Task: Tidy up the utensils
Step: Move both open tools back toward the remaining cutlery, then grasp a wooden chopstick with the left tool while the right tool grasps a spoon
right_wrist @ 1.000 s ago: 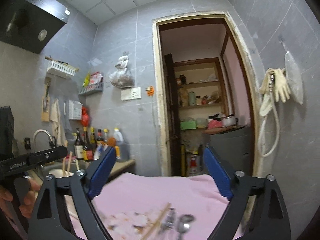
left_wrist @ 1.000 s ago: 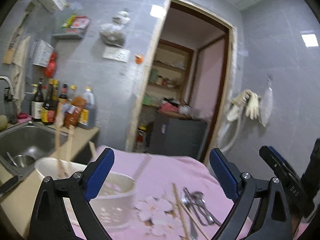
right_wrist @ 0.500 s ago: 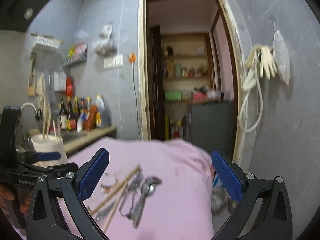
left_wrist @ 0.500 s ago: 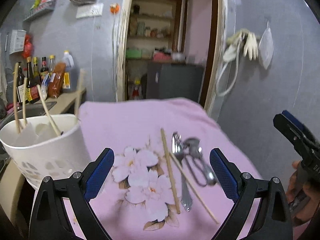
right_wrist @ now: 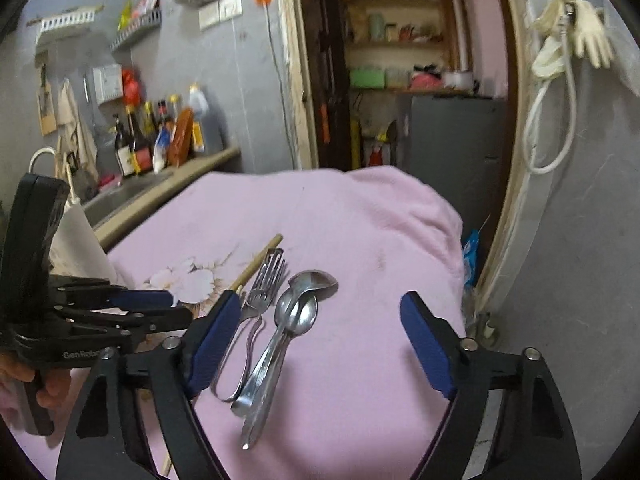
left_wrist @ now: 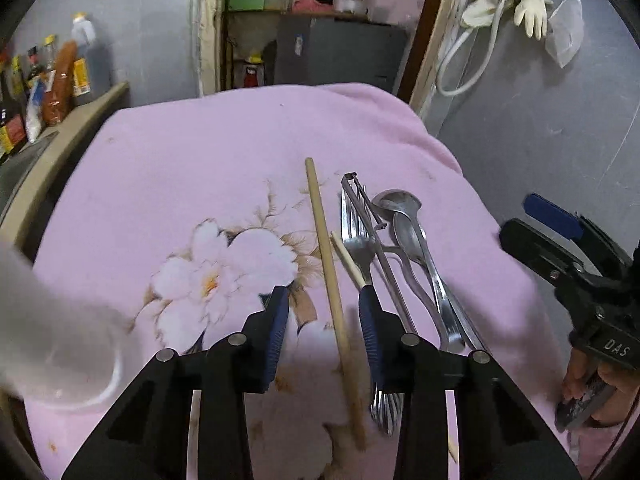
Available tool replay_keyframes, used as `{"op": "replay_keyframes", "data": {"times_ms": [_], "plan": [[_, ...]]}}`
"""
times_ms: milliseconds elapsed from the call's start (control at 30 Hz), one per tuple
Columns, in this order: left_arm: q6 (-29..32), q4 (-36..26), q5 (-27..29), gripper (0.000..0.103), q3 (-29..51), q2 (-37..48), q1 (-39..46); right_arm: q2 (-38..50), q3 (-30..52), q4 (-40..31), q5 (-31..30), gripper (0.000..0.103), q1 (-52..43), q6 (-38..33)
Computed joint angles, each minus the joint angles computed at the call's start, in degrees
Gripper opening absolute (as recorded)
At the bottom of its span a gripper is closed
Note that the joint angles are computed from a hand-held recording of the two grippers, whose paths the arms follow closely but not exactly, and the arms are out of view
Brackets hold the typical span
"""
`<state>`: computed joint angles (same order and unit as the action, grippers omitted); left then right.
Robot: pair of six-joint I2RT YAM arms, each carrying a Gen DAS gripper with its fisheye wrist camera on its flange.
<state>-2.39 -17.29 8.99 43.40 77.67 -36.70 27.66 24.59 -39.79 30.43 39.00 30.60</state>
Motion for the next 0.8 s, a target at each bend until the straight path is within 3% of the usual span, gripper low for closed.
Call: {"op": "replay_keyframes", "data": {"times_ms": [267, 600, 800], "plan": [[1.0, -2.7, 4.6, 0.021, 6.8, 8.8, 3.8, 14.2, 2.4, 9.5, -15.5, 0.066, -15.8, -9.8], [1.6, -4.2, 6.2, 0.021, 11.2, 12.6, 4.2, 29.2, 5.6, 14.7, -24.1, 0.049, -23.0, -12.9], [1.6, -5.8, 8.0, 0.009, 13.5, 14.8, 4.7, 32.9, 6.9, 15.2, -29.8, 0.045, -27.5, -13.8]]}}
